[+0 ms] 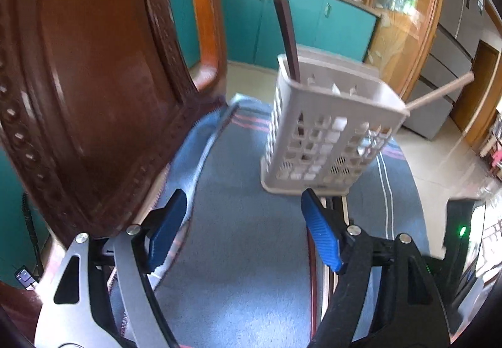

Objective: Organize utensils
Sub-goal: 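Move both tools back down to the remaining sticks on the cloth, then grasp another dark red stick with the left tool while the right tool grasps a dark brown stick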

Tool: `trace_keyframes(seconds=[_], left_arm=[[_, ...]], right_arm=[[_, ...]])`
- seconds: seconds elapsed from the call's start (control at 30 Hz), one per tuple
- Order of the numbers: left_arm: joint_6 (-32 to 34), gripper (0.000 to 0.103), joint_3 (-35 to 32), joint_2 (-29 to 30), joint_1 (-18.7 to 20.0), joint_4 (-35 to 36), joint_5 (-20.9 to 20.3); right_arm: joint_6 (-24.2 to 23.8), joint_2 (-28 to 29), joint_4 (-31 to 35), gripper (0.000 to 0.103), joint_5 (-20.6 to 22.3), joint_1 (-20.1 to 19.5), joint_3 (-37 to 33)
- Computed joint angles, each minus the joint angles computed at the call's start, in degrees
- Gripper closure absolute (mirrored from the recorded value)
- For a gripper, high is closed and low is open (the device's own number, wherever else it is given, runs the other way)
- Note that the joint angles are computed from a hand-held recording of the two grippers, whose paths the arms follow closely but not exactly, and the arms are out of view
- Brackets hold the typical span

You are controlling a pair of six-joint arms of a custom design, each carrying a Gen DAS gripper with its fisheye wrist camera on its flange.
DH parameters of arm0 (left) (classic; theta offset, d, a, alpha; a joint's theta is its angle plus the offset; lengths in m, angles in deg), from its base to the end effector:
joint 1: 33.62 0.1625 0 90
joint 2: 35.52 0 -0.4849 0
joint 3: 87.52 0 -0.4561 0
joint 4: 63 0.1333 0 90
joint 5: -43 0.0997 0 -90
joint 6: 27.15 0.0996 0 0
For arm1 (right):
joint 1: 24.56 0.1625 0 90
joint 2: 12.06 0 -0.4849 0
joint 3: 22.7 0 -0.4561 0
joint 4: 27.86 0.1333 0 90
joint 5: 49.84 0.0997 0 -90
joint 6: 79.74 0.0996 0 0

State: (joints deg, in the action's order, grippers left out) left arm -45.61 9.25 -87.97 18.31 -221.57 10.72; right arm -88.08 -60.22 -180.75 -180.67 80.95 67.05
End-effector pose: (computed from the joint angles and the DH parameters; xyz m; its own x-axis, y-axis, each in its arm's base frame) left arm -0.2817 -0.7124 0.2207 -0.7799 -0.1742 -0.6011 0.3324 0.6986 -0.6337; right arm 0.2756 -0.7380 0.1870 -0.7481 -0.1040 0.6554 -0.3615 0.8921 -0.2711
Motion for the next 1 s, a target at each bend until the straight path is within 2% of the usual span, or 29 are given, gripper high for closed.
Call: trace_keyframes(seconds=[0.17, 0.27, 0.33, 0.43, 0.47, 0.53, 0.57, 0.63, 0.7, 0.73, 0.83, 1.0], left_arm=[[-3.89, 0.027, -1.74, -0.64, 2.97, 9.39, -12.54], [-3.71, 0.027, -3.1, 0.53, 4.06, 14.44, -17.47], [-3.36, 0.027, -3.52, 1.44, 4.25, 16.27, -18.53], [-3.07, 0.027, -3.77, 3.44, 4.28, 18.76, -16.92], [-1.49, 0.028, -3.3, 3.87, 3.8, 17.2, -14.91], [-0.01, 0.031, -3.58, 4.98, 3.15, 18.39, -11.34], [0.73, 0.035, -3.51, 5.3, 2.9, 18.44, -9.92], [2.54, 0.049, -3.34, 5.38, 2.76, 17.65, -9.51], [1.86, 0.069, -3.66, 5.08, 2.92, 18.95, -9.21], [1.36, 0.071, -3.76, 4.89, 3.01, 19.56, -8.89], [-1.02, 0.074, -4.25, 3.87, 3.34, 22.22, -7.68], [-2.13, 0.074, -4.1, 2.7, 4.16, 22.9, -7.94]], right_arm=[[4.11, -1.38, 1.29, 0.102, 2.31, -1.07, -0.42], [5.45, -1.72, 1.21, 0.1, 2.65, -1.41, -0.98], [6.24, -2.22, 1.34, 0.099, 3.24, -1.7, -1.11], [6.56, -2.49, 0.93, 0.097, 4.07, -1.88, -1.34], [6.53, -2.65, 0.88, 0.095, 4.37, -1.84, -1.22], [6.25, -2.89, 0.66, 0.085, 5.1, -1.77, -1.01], [6.12, -2.88, 0.44, 0.083, 5.44, -1.55, -0.85], [5.18, -3.07, 0.11, 0.079, 6.45, -1.33, -0.45], [3.75, -3.09, -0.02, 0.078, 7.83, -1.1, -0.11], [3.09, -3.05, 0.34, 0.078, 8.68, -1.06, -0.17], [1.06, -2.53, 2.21, 0.078, 10.69, -0.81, -0.26], [-1.05, -0.15, 4.83, 0.078, 7.65, -0.04, -1.2]])
